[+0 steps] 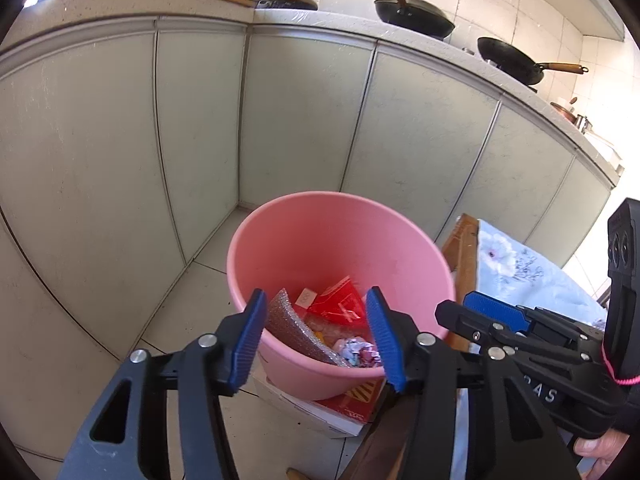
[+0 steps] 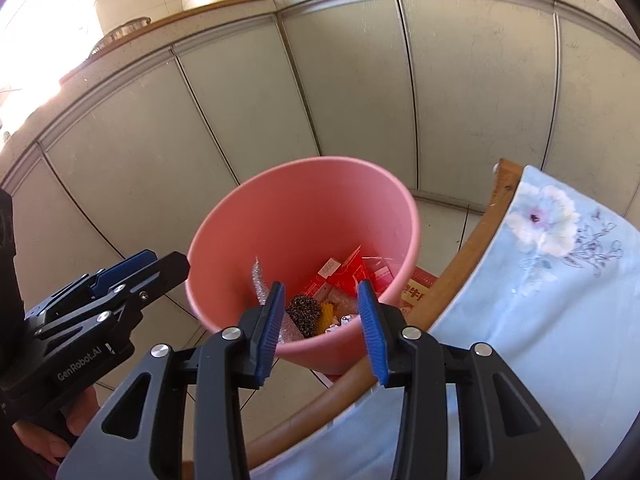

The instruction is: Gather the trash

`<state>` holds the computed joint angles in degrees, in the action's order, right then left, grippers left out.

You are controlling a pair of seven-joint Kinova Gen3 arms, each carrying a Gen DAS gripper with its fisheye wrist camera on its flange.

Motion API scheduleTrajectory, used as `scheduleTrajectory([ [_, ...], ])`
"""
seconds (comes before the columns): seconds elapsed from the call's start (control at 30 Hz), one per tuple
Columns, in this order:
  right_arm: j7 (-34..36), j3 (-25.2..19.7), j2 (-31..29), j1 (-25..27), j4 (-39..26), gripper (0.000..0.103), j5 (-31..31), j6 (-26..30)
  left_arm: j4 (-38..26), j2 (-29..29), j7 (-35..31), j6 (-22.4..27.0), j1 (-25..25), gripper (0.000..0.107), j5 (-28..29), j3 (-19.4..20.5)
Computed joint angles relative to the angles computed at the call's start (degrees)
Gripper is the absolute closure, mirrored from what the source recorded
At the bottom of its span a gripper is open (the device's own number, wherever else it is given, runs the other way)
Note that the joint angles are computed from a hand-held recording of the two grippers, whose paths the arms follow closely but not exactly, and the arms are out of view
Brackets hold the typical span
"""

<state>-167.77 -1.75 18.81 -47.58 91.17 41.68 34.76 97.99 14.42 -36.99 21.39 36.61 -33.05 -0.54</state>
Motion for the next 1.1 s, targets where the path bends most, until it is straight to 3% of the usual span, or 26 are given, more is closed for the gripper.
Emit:
scheduleTrajectory([
  [0.2,-6.92,-0.92,-3.25,-3.88,3.04,0.046,6.81,5.58,0.6,-2.3,1.95,1.28,1.01,0.042,-1.25,1.01],
  [0.53,-16.89,-7.53,-7.5,-4.57,6.96,0.033,14.44,13.36,2.0,-5.85,10.59,4.32,2.81,0.041,-11.03,4.61],
  [0.9,-21.44,-11.96,-9.51,-5.15,8.7,0.031,16.65,19.65,3.62,-8.6,16.25,7.87,2.67,0.041,-18.36,10.56],
  [1.1,-23.49,-13.57,-10.06,-6.27,8.93,0.031,17.71,23.78,4.17,-9.57,16.24,8.39,1.93,0.042,-18.98,12.82],
])
